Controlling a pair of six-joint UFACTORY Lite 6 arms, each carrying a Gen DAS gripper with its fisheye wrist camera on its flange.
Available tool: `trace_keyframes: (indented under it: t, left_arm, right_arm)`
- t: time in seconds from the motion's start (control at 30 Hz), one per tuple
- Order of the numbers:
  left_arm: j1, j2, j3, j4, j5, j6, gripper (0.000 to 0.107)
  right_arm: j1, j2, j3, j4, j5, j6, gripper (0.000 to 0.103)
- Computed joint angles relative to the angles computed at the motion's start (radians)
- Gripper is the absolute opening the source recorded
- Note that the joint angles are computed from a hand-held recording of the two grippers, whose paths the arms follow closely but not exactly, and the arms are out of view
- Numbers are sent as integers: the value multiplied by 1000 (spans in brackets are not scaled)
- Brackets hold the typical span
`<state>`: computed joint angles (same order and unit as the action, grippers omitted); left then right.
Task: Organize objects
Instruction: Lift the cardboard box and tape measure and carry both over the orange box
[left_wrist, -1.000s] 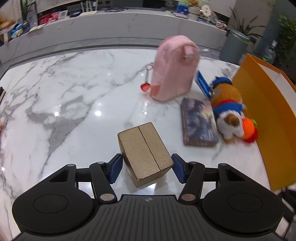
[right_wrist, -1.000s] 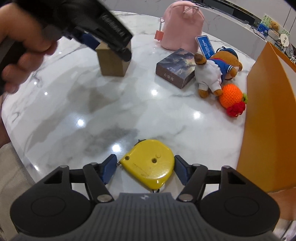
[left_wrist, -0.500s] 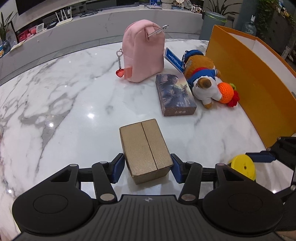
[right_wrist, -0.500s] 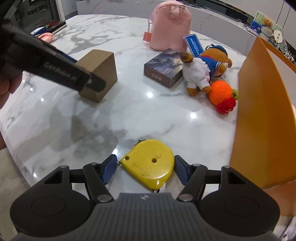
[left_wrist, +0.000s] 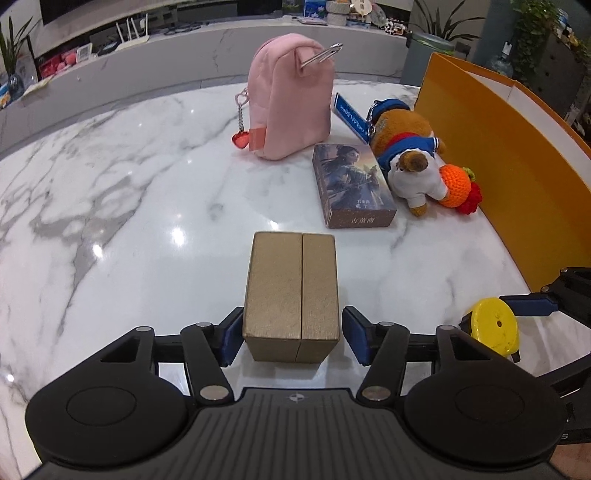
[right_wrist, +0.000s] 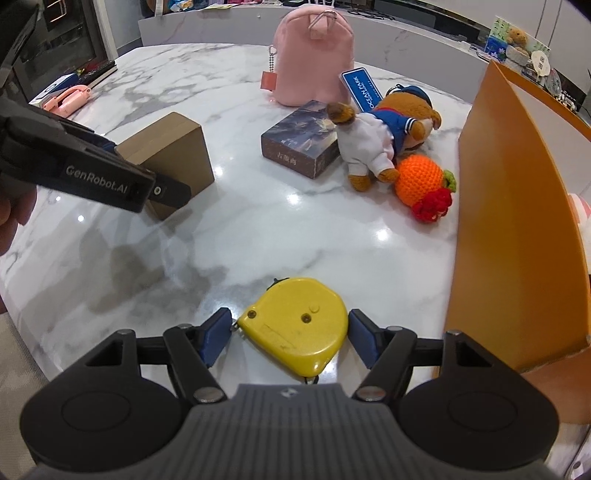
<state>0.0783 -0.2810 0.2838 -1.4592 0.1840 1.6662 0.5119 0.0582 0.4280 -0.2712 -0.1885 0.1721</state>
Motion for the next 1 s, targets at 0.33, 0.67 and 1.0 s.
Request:
trace_keyframes:
  t: [0.33,0.67,1.0]
  left_arm:
    - [63,-12,-49,-328,52,340,52]
    - [83,-81,-54,-137,59,124,52]
    - [25,-148,-56,34,55,-69,51]
  right_arm:
    - [19,-17,-8,101,17,-77,68]
    - [14,-35,-17,81,28,-65,68]
    - [37,-121,-12,24,82,-10,68]
